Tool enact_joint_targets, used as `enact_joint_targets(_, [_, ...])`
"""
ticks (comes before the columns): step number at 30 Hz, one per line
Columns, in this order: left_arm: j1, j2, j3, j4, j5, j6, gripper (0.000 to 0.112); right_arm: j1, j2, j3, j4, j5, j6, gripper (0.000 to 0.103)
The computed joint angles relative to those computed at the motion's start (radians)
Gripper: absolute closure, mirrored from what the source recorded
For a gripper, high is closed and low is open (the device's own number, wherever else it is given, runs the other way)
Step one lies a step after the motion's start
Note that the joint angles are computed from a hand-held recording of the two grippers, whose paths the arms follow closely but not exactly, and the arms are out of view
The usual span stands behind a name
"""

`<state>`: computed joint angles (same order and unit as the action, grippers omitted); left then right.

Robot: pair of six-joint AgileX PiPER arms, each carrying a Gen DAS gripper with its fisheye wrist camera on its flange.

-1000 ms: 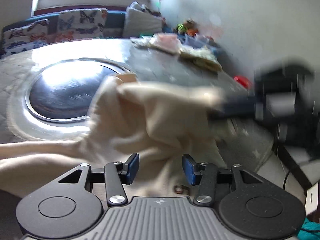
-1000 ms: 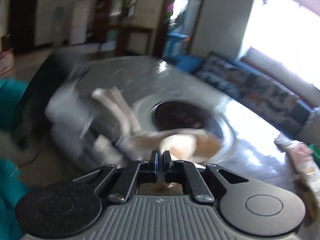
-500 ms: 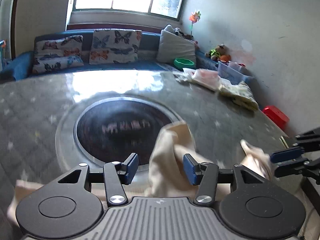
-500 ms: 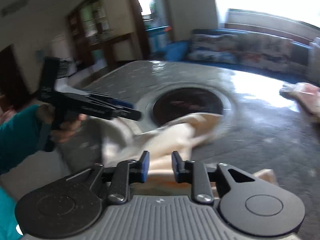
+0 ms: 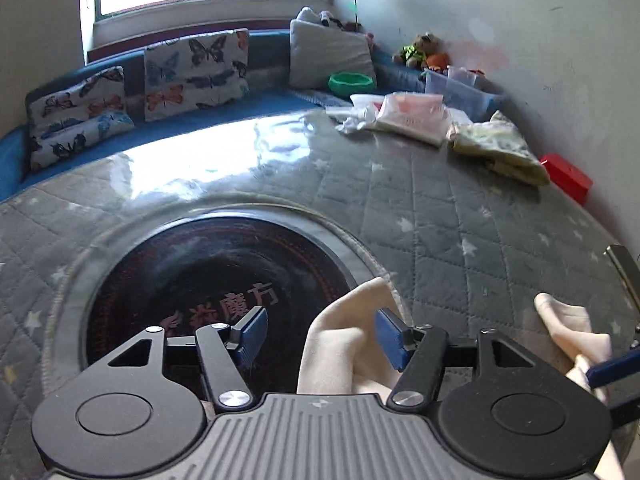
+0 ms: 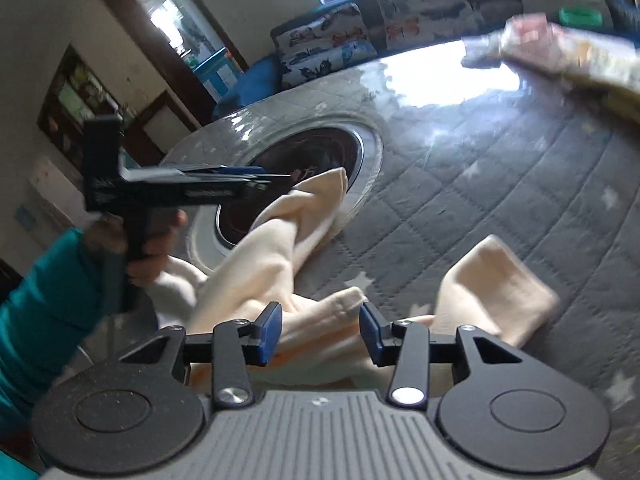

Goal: Fold clothes
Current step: 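Lift and shake the cloth with both grippers to straighten it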

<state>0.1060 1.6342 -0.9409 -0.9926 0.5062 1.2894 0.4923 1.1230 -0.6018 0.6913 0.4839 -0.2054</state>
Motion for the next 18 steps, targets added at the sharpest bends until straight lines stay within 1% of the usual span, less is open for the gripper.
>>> enact_joint_targets(2, [-0.007,0.031,-0.015,-0.025,-0.001,0.029,0.048,0.018,0.037,-0.020,-0.001,-0.004,0.005,0.062])
enact_joint_targets(3, [-0.006,0.046,-0.024,-0.039,0.011,0.046,0.048,0.027,0.053,-0.029,-0.002,-0.007,0.003,0.064])
enact_joint_targets(5, [-0.006,0.067,-0.040,-0.049,0.039,0.073,0.048,0.041,0.070,-0.051,-0.034,0.008,0.012,0.084])
enact_joint_targets(6, [-0.010,0.074,-0.045,-0.046,0.049,0.081,0.048,0.052,0.071,-0.060,-0.070,0.011,0.033,0.085])
enact_joint_targets(8, [-0.028,0.086,-0.054,-0.038,0.047,0.088,0.048,0.077,0.070,-0.081,-0.153,0.011,0.084,0.094])
enact_joint_targets(10, [-0.033,0.104,-0.065,-0.046,0.058,0.101,0.051,0.104,0.066,-0.115,-0.262,0.015,0.153,0.096])
enact_joint_targets(11, [-0.032,0.114,-0.073,-0.049,0.072,0.106,0.063,0.116,0.064,-0.131,-0.320,0.015,0.191,0.097])
enact_joint_targets(12, [-0.029,0.124,-0.080,-0.050,0.086,0.107,0.077,0.129,0.063,-0.145,-0.378,0.014,0.230,0.098])
enact_joint_targets(13, [-0.029,0.128,-0.080,-0.049,0.089,0.111,0.083,0.138,0.064,-0.161,-0.434,0.016,0.265,0.099])
enact_joint_targets(14, [-0.029,0.129,-0.076,-0.049,0.087,0.118,0.093,0.145,0.065,-0.171,-0.474,0.017,0.290,0.100])
enact_joint_targets(15, [-0.027,0.124,-0.068,-0.059,0.075,0.129,0.099,0.155,0.075,-0.196,-0.540,0.018,0.333,0.100])
enact_joint_targets(18, [-0.013,0.095,-0.034,-0.117,0.021,0.170,0.102,0.173,0.101,-0.253,-0.718,0.006,0.431,0.101])
